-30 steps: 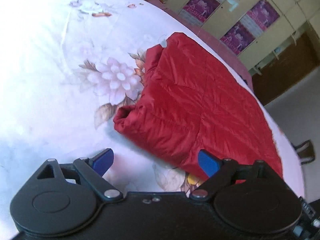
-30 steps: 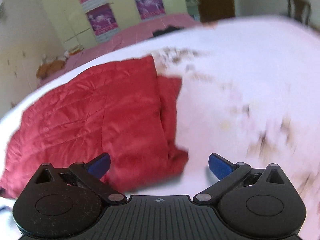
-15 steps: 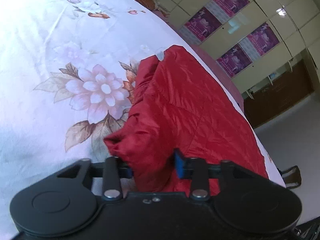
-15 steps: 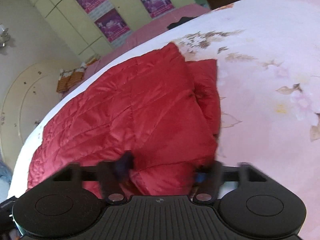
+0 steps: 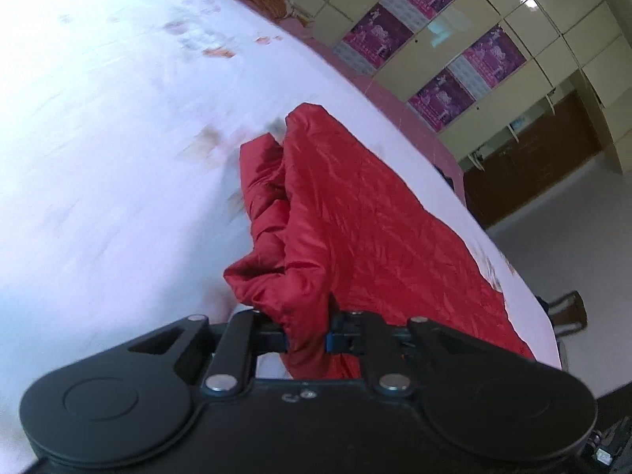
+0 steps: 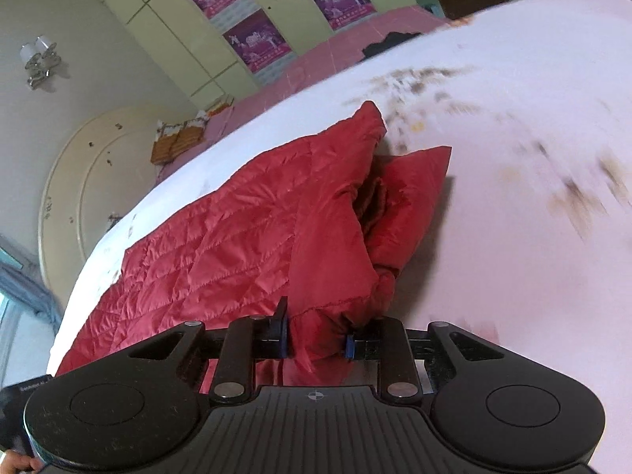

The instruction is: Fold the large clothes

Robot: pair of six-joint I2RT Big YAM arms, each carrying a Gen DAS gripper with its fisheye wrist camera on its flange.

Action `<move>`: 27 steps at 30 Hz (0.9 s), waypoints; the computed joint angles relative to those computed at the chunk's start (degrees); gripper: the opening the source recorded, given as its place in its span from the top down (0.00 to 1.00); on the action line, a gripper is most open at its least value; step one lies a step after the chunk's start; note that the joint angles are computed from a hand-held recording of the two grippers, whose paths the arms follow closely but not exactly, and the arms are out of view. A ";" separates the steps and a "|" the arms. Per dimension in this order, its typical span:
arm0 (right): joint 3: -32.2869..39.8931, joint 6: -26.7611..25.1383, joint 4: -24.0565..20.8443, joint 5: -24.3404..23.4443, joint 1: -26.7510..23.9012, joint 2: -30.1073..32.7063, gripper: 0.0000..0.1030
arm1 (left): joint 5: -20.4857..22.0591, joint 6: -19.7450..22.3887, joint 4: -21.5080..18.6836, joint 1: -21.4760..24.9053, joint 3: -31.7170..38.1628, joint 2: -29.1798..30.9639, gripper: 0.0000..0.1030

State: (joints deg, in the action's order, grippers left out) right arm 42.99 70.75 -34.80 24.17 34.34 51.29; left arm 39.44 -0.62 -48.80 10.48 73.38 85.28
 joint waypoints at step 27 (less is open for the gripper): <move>4.43 40.31 -32.41 19.03 34.17 3.86 0.36 | -0.03 21.47 -8.41 15.27 -14.31 -12.30 0.31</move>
State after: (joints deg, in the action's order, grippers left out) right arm 47.42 111.06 -67.21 43.20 68.51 55.15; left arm 39.41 20.85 -57.22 25.75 59.07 72.98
